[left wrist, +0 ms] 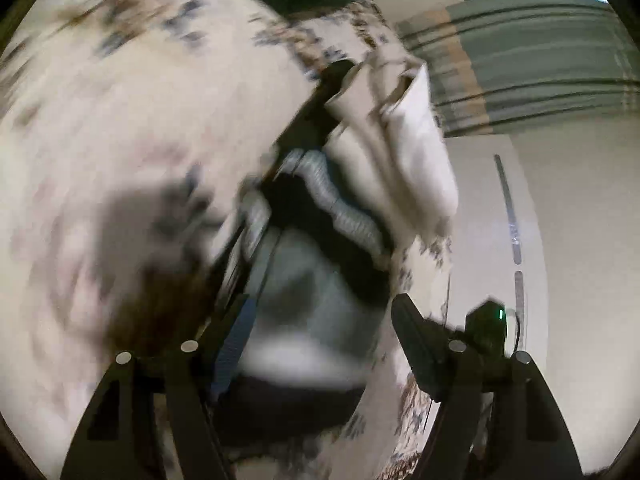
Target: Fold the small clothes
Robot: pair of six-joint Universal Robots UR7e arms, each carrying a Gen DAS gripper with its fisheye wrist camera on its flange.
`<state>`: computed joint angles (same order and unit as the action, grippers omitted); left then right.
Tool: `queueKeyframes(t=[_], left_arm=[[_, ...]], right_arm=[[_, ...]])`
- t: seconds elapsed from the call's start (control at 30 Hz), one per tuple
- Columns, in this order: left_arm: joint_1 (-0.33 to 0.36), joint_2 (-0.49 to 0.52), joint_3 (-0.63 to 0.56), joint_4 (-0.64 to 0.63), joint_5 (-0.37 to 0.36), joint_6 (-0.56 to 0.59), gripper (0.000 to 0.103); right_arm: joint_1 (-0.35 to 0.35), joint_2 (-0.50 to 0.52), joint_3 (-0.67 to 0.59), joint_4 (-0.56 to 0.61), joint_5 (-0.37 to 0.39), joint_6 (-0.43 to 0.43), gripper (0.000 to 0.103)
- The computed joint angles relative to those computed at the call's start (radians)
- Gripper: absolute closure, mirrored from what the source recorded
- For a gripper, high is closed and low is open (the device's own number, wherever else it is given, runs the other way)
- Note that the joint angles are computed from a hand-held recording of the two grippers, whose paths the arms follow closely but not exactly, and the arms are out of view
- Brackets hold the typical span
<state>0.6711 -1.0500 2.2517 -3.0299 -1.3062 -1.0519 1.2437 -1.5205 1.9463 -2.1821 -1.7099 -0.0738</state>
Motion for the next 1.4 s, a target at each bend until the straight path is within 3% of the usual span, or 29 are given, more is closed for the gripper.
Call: queueKeyframes(t=[0.07,0.17,0.27,0.43,0.63,0.67,0.7,0.73,0.77,0.83,0.87,0.97,1.03,1.13,1.2,1.3,1.4], left_arm=[[-0.076,-0.025,0.115,-0.074,0.033,-0.139,0.034],[-0.190,-0.005,0.244,-0.222,0.076,-0.329,0.028],[-0.267,0.163,0.315,-0.482,0.108,-0.500,0.027],[-0.255,0.430,0.241,-0.726,0.172,-0.518,0.027],[-0.206,0.538,0.121,-0.741,0.328,-0.537,0.027],[-0.207,0.538,0.111,-0.729,0.355,-0.555,0.028],[-0.207,0.535,0.104,-0.724,0.375,-0.567,0.036],[-0.201,0.530,0.099,-0.732,0.377,-0.558,0.056],[-0.193,0.515,0.098,-0.728,0.368,-0.545,0.061],[-0.173,0.488,0.106,-0.748,0.344,-0.496,0.066],[-0.167,0.464,0.113,-0.740,0.323,-0.477,0.067],[-0.138,0.369,0.148,-0.719,0.222,-0.409,0.068],[-0.131,0.267,0.183,-0.636,0.163,-0.362,0.068],[-0.107,0.139,0.210,-0.501,0.052,-0.316,0.067],[-0.097,0.085,0.220,-0.394,-0.022,-0.273,0.060],[-0.094,0.071,0.240,-0.256,-0.079,-0.272,0.038],[-0.130,0.104,0.300,-0.312,-0.050,-0.381,0.036]], right_arm=[[-0.019,0.006,-0.017,0.057,-0.005,-0.050,0.001],[-0.042,0.053,-0.064,0.123,0.017,-0.120,0.001],[-0.058,0.140,-0.143,0.177,0.063,-0.169,0.000],[-0.065,0.336,-0.294,0.255,0.105,-0.216,0.000],[-0.044,0.448,-0.381,0.299,0.150,-0.252,0.000],[-0.043,0.454,-0.382,0.295,0.160,-0.253,0.000],[-0.042,0.455,-0.378,0.284,0.170,-0.250,0.000],[-0.044,0.452,-0.368,0.269,0.187,-0.253,0.009],[-0.049,0.443,-0.355,0.262,0.211,-0.266,0.040],[-0.051,0.420,-0.312,0.215,0.215,-0.266,0.069],[-0.058,0.394,-0.279,0.186,0.231,-0.266,0.079],[-0.073,0.288,-0.164,0.104,0.268,-0.248,0.083],[-0.084,0.184,-0.062,0.068,0.271,-0.229,0.083],[-0.128,-0.036,0.125,0.073,0.271,-0.211,0.084],[-0.173,-0.192,0.239,0.094,0.254,-0.210,0.084],[-0.269,-0.375,0.393,0.106,0.176,-0.237,0.083],[-0.353,-0.402,0.430,0.158,0.091,-0.243,0.070]])
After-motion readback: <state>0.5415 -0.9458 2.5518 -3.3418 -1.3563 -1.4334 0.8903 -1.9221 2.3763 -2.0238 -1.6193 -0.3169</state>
